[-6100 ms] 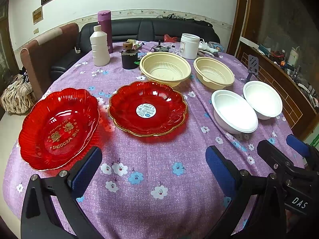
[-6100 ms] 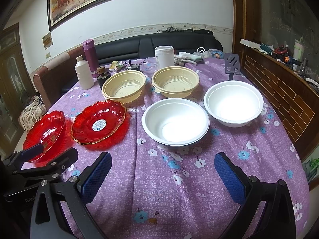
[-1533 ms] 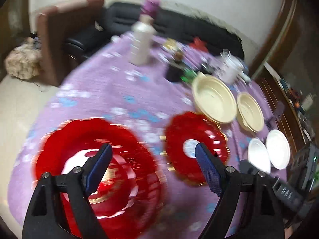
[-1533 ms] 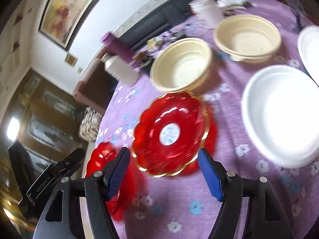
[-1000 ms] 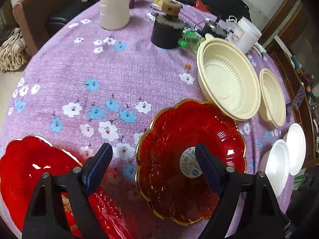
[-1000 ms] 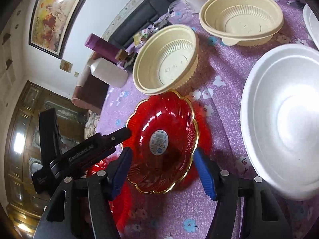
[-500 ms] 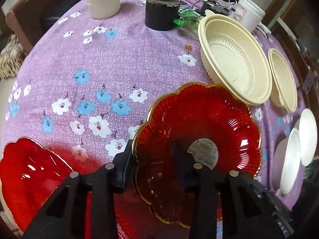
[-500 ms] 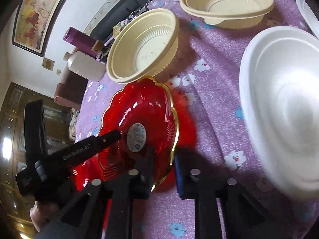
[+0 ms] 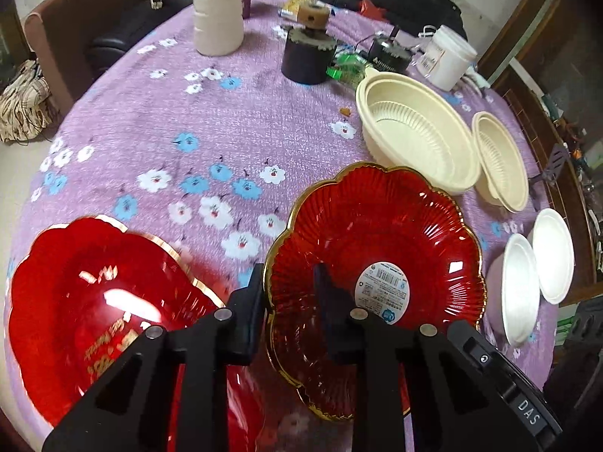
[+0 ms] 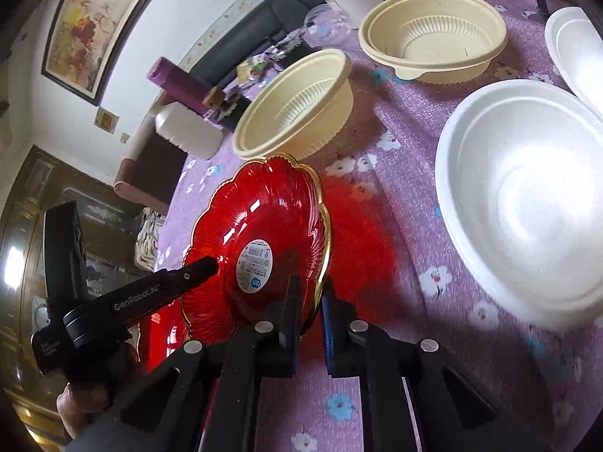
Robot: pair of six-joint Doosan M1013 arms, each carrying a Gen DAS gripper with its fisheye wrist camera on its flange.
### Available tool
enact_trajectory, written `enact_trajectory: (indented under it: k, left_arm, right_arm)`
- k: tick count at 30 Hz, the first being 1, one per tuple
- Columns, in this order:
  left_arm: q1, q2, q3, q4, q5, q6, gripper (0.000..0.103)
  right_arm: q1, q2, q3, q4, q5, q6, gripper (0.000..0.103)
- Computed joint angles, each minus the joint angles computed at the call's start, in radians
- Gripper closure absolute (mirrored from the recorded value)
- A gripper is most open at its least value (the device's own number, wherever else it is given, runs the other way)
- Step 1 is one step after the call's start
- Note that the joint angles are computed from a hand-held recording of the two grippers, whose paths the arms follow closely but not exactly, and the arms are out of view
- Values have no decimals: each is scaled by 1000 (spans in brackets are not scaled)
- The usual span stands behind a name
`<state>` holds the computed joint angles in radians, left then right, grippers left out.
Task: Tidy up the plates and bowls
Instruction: 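Carry the gold-rimmed plate over the wedding plate and lower it inside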
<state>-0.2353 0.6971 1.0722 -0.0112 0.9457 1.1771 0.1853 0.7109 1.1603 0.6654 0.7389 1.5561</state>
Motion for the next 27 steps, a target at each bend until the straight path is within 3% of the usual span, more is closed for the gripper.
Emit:
enact_trajectory:
  k: [13,27]
  left_arm:
    - [-56,-123,174,140,-206,-88,82]
    - [-66,-192,275,181,-294,-131,85]
  right_arm:
    - [4,-116,160,8,-139,-99,94]
    - [13,-160,219,25,-186,-138,94]
